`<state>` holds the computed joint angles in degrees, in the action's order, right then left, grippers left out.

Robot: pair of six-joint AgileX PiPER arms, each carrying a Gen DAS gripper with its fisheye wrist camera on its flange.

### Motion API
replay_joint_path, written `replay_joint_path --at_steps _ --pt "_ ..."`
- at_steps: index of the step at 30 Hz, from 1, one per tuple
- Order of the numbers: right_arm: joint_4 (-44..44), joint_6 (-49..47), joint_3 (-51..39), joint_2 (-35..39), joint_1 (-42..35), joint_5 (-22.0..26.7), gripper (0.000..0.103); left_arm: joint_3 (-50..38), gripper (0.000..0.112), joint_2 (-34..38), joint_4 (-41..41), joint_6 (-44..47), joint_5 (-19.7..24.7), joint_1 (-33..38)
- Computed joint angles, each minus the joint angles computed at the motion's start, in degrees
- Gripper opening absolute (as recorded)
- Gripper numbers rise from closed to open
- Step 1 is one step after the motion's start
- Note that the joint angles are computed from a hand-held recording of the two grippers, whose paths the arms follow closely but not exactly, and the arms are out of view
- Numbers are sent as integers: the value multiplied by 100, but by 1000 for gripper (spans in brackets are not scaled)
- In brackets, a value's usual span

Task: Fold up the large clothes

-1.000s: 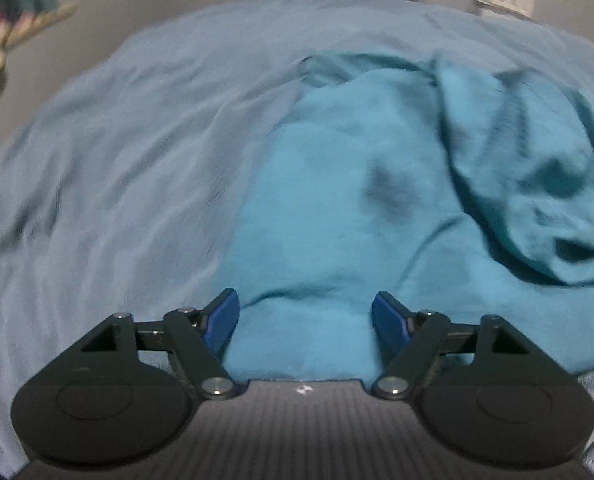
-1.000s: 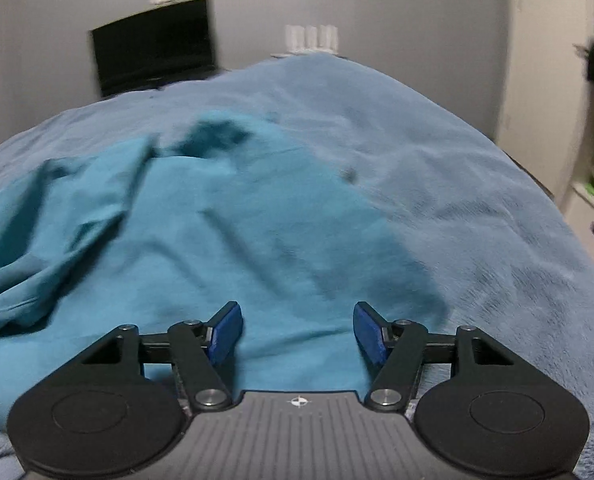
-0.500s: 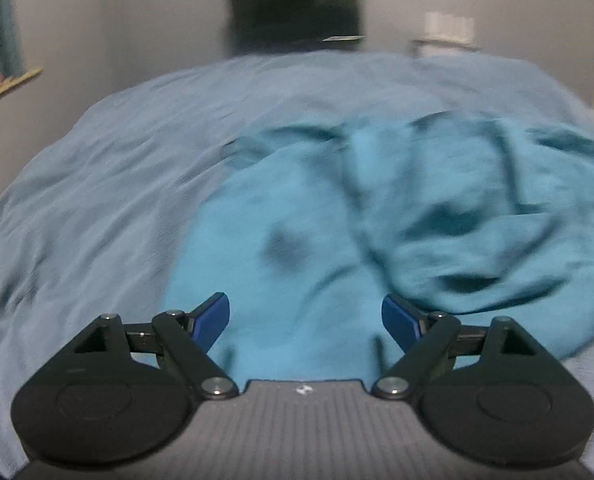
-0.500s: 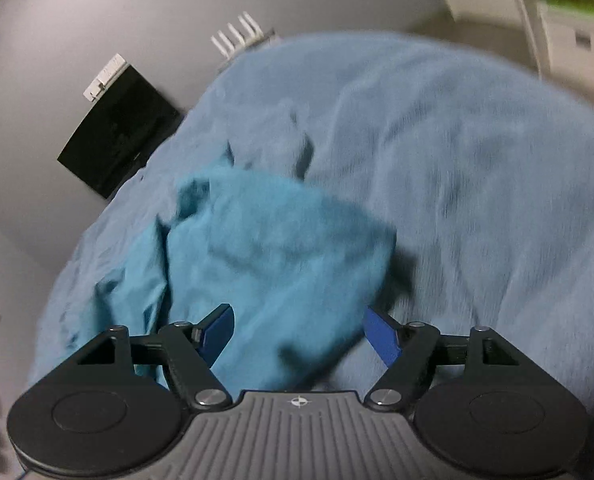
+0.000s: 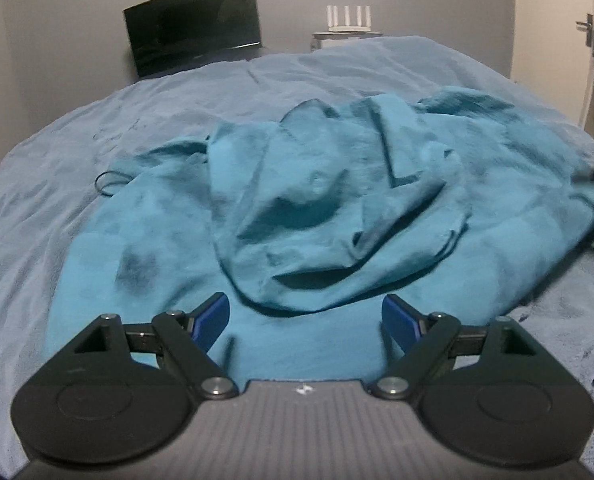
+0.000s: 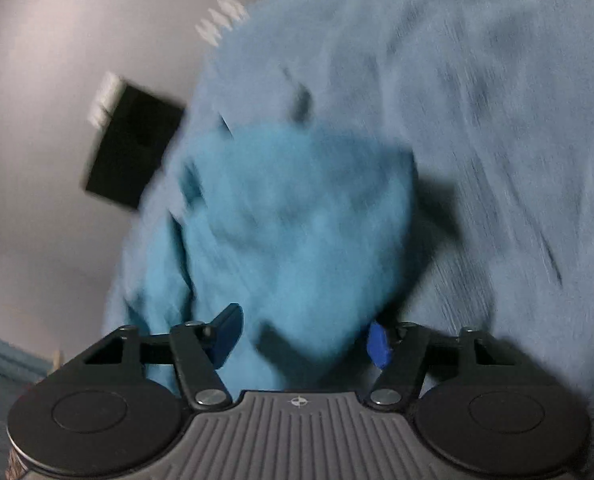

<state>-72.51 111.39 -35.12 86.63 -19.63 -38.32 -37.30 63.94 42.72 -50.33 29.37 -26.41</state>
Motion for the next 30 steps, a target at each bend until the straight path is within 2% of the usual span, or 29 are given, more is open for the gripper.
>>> replay_joint_path --at_steps 2,3,5,7,10,13,16,19,22,23,26,28,30 --pt "984 -903 132 -70 174 18 67 -6 84 66 246 -218 -64 -67" --pt "1209 -1073 130 -51 265 104 67 -5 84 116 449 -457 -157 -85" --pt "1367 -883 11 281 395 184 67 2 84 116 862 -968 -273 -121" --pt "1368 -697 -65 627 354 -43 64 -106 84 202 1244 -1427 -353 -121" --pt "2227 -1466 53 395 677 155 60 -428 85 550 1408 -1713 -411 -46" --pt "2969 -2638 179 -40 1108 466 52 -683 85 1002 1517 -1890 -456 -16" --pt "2643 -2452 6 19 1055 325 53 -907 84 1584 1416 -1637 -68 -221" --pt "2234 -2011 -209 285 898 179 55 -684 84 1757 1933 -2235 -89 -364" --pt "2529 -2604 -241 9 1165 484 39 -555 82 1850 2433 -2645 -58 -503" --pt "2577 -2916 -240 -126 1246 584 30 -539 81 1893 2561 -2736 -5 -580" --pt "2984 -4003 -355 -597 1843 1103 26 -426 74 2026 3189 -3279 340 -959" --pt "3168 -4573 -477 -890 2262 1501 23 -376 54 2046 3398 -3236 362 -1132" --pt "3552 -5361 -652 -1086 2756 1955 22 -410 53 2123 3543 -3226 710 -1427"
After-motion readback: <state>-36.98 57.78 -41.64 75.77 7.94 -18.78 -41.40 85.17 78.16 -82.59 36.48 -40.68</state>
